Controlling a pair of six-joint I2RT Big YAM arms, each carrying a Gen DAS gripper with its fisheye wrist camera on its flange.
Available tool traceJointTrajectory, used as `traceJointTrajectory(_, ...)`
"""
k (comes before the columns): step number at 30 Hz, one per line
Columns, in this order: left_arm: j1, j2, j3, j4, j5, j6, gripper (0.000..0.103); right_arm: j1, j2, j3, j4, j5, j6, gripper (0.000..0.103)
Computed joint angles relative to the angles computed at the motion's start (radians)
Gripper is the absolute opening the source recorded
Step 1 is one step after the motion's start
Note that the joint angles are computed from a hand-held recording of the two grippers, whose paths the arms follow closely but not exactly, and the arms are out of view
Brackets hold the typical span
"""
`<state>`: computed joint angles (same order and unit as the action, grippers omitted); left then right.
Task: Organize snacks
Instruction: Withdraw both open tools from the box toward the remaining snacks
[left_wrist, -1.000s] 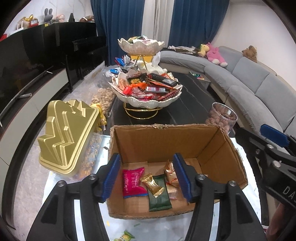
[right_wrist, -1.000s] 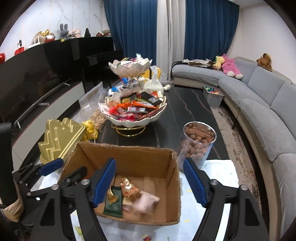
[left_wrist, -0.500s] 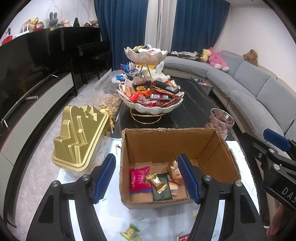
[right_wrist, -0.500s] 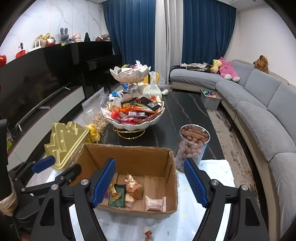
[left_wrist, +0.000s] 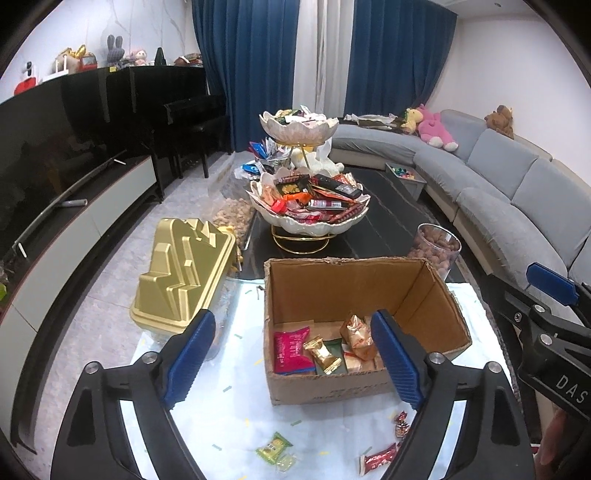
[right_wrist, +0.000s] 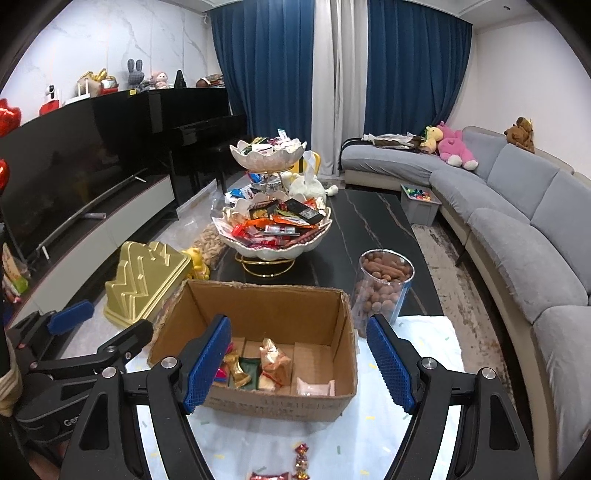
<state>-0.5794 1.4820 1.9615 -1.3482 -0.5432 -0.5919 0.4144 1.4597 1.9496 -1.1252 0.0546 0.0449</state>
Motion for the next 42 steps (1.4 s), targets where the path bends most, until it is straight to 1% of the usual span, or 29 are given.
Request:
traceJointTrajectory(6,-0.025,-0.027,-0.021,-0.013,-0.038,0.004,0.095,0.004,-0.035,-0.036,0.006,0.005,0.013,0.076)
traceJointTrajectory(14,-0.047,-0.059,-0.056,-0.023,-0.057,-0.005,0.097,0.011,-0.080,-0.088,0.017,0.022,0.018,0.076)
traceJointTrajectory(20,-0.071,-0.088,-0.090,-0.030,-0.068,-0.032,0.097,0.014,-0.103,-0.108,0.016,0.027,0.022,0.076)
traceJointTrajectory(25,-0.092,-0.107,-0.116,-0.043,-0.087,-0.062,0.097,0.019,-0.127,-0.143,0.026,0.027,0.022,0.076)
traceJointTrajectory(31,-0.116,-0.133,-0.162,-0.067,-0.108,-0.125,0.097,0.033,-0.161,-0.193,0.040,0.039,0.022,0.076)
traceJointTrajectory(35,-0.130,-0.146,-0.194,-0.076,-0.115,-0.155,0.097,0.037,-0.170,-0.210,0.046,0.040,0.024,0.076)
traceJointTrajectory(42,-0.161,-0.160,-0.243,-0.089,-0.140,-0.209,0.097,0.050,-0.215,-0.290,0.075,0.047,0.026,0.076)
